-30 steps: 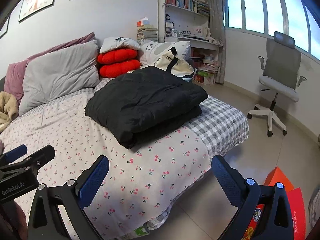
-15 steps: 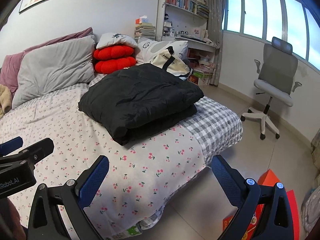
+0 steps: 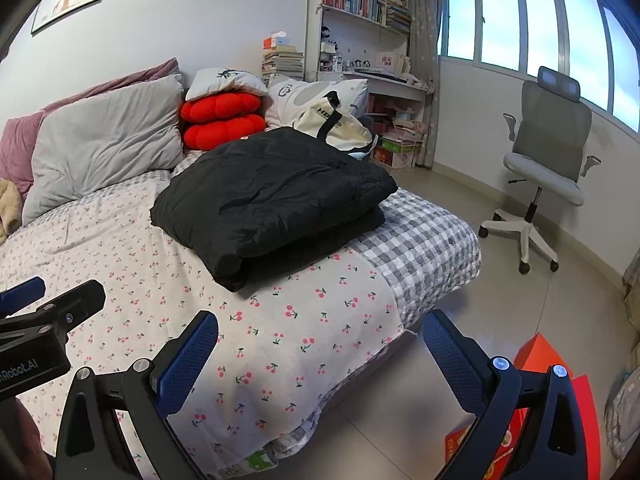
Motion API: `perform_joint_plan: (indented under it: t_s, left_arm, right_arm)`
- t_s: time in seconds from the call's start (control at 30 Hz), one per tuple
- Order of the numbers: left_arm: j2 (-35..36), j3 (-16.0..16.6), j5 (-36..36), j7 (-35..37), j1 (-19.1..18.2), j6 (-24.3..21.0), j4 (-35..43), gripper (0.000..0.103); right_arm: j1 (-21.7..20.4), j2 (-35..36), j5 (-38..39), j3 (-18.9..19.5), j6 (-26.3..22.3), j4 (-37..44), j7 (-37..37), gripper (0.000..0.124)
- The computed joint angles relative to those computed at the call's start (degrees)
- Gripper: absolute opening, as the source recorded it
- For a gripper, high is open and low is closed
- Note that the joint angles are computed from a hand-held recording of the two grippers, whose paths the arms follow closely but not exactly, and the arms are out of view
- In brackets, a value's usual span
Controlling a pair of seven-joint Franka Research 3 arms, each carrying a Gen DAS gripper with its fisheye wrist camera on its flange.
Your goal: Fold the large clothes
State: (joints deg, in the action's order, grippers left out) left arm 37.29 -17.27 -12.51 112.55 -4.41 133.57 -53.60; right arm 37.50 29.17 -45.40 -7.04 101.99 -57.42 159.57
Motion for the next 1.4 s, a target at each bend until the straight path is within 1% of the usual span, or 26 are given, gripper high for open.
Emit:
perform_joint_plan:
  t_s: [0.5,0.77,1.4]
  left_arm:
    - [1.08,0.09,0.52,0.57,-0.44,-1.78,2.10,0.103]
    - [0.91,-0.10,0.27,1.40,-0.40,-1.85,1.87,0.103]
    - [0.56,-0.55,-0.88,2.70,-0.04,-1.68,1.50,0.103]
  right_arm:
    - [0.23,0.03,0.41,0.12,-0.45,0.42,0.10,0.103]
    - [0.14,-1.01,0.56,0.47,-0.46,-1.36,1.29,0.103]
    - [0.15,-0.97,0.39,0.70,-0.96,-1.54,1.48,0.103]
